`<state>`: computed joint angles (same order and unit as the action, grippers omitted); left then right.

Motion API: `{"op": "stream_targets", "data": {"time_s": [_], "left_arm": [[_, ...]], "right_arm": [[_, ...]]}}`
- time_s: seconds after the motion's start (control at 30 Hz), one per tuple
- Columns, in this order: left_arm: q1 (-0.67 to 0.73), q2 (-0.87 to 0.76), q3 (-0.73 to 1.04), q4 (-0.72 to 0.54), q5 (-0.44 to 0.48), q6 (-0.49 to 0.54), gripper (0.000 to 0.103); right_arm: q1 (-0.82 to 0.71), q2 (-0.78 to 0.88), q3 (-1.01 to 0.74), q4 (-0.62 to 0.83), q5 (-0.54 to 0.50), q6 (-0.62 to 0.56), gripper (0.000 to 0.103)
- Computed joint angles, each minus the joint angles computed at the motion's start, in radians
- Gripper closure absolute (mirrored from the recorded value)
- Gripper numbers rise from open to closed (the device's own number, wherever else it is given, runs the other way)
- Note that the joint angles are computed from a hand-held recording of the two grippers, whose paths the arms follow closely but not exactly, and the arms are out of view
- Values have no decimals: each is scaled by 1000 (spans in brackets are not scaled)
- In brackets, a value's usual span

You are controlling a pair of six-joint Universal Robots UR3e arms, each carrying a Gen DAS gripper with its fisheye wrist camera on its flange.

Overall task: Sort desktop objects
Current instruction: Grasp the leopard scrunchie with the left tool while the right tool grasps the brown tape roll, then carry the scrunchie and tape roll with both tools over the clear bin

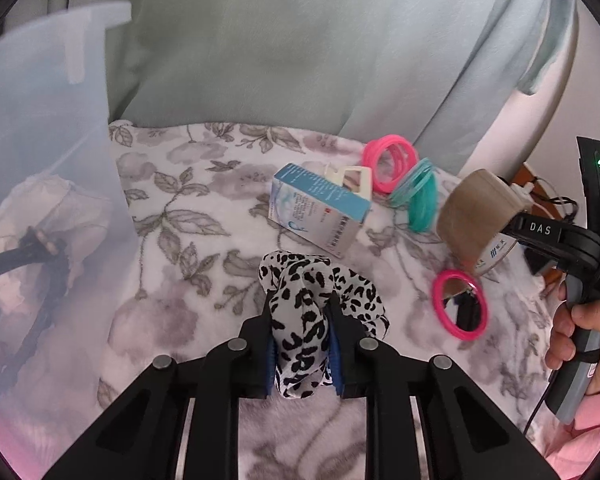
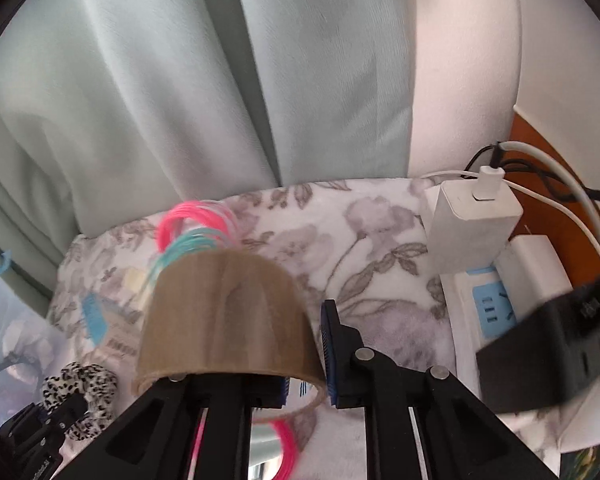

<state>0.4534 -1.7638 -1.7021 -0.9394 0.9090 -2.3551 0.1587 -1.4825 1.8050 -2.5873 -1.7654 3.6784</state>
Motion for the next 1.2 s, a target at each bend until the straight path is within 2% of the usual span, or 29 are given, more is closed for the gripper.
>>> {"op": "stream_targets", "data": {"time_s": [0.4, 0.53, 0.63, 0.83, 1.03, 1.13, 1.2], "left_arm": [[146, 237, -59, -262, -133, 185, 81], [216, 324, -51, -426, -187, 291, 81], [279, 368, -8, -601, -232, 399, 81], [454, 433, 127, -1012, -327, 682, 81], [681, 393, 341, -1421, -426, 980, 81], [757, 355, 398, -1476, -460, 1023, 81], [798, 334, 404, -1441, -483, 1000, 81]], "right_arm": [[108, -219, 6, 105, -84, 69, 88], [189, -275, -19, 141, -148, 98, 88], [270, -292, -67, 167, -217, 117, 88], [415, -251, -194, 188, -321, 132, 88], [554, -118, -410, 260, -401, 125, 88], [632, -23, -573, 322, -436, 104, 88], [674, 59, -704, 358, -444, 75, 88]]}}
